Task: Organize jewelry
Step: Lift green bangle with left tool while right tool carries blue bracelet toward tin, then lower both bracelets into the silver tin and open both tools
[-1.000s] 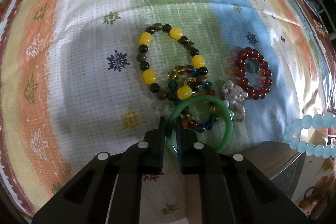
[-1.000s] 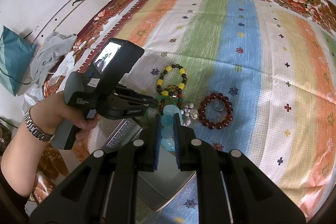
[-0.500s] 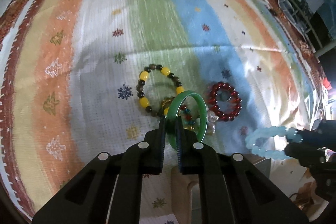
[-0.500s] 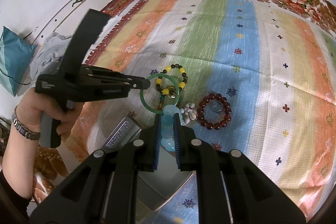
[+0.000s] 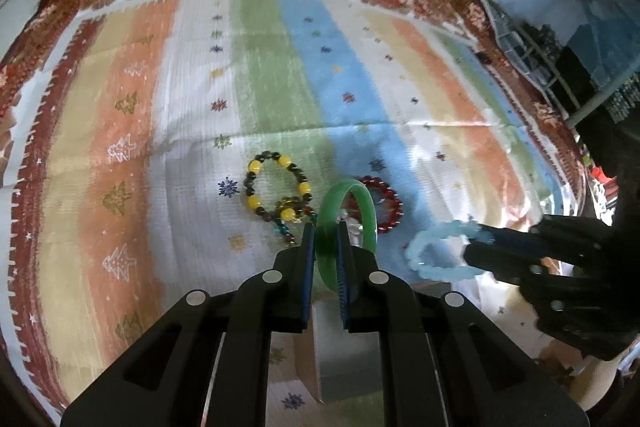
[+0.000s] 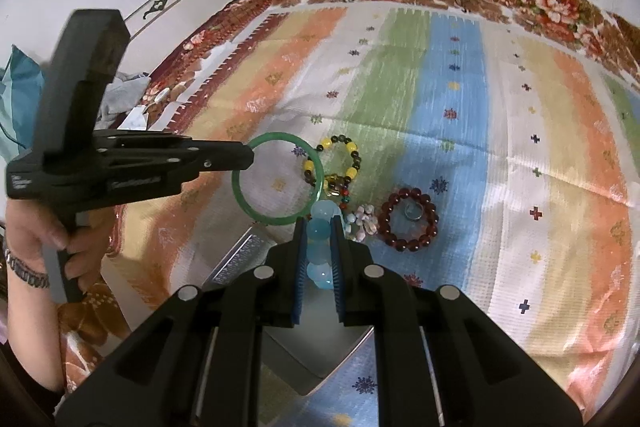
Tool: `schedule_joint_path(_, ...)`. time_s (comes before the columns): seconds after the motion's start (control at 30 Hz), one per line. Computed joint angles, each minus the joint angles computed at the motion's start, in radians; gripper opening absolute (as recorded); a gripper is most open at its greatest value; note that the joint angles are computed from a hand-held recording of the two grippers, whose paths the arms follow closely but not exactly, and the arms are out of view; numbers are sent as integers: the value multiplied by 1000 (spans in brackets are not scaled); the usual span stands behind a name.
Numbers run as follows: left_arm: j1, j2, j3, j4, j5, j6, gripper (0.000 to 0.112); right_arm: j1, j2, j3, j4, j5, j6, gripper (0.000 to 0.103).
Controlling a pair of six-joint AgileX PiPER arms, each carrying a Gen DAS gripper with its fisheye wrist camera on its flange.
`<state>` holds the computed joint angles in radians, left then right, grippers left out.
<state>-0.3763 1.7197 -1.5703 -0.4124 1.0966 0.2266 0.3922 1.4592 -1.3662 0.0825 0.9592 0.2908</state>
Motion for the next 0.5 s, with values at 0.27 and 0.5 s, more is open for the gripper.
schedule_joint_path(0.27,8,-154,164,-45,-59,33,10,43,-51,34,-21,-16,37,13)
schedule_joint_path(0.5,21,-297,338,-85,-93,82,10,120,-107,88,-53,-24,85,13)
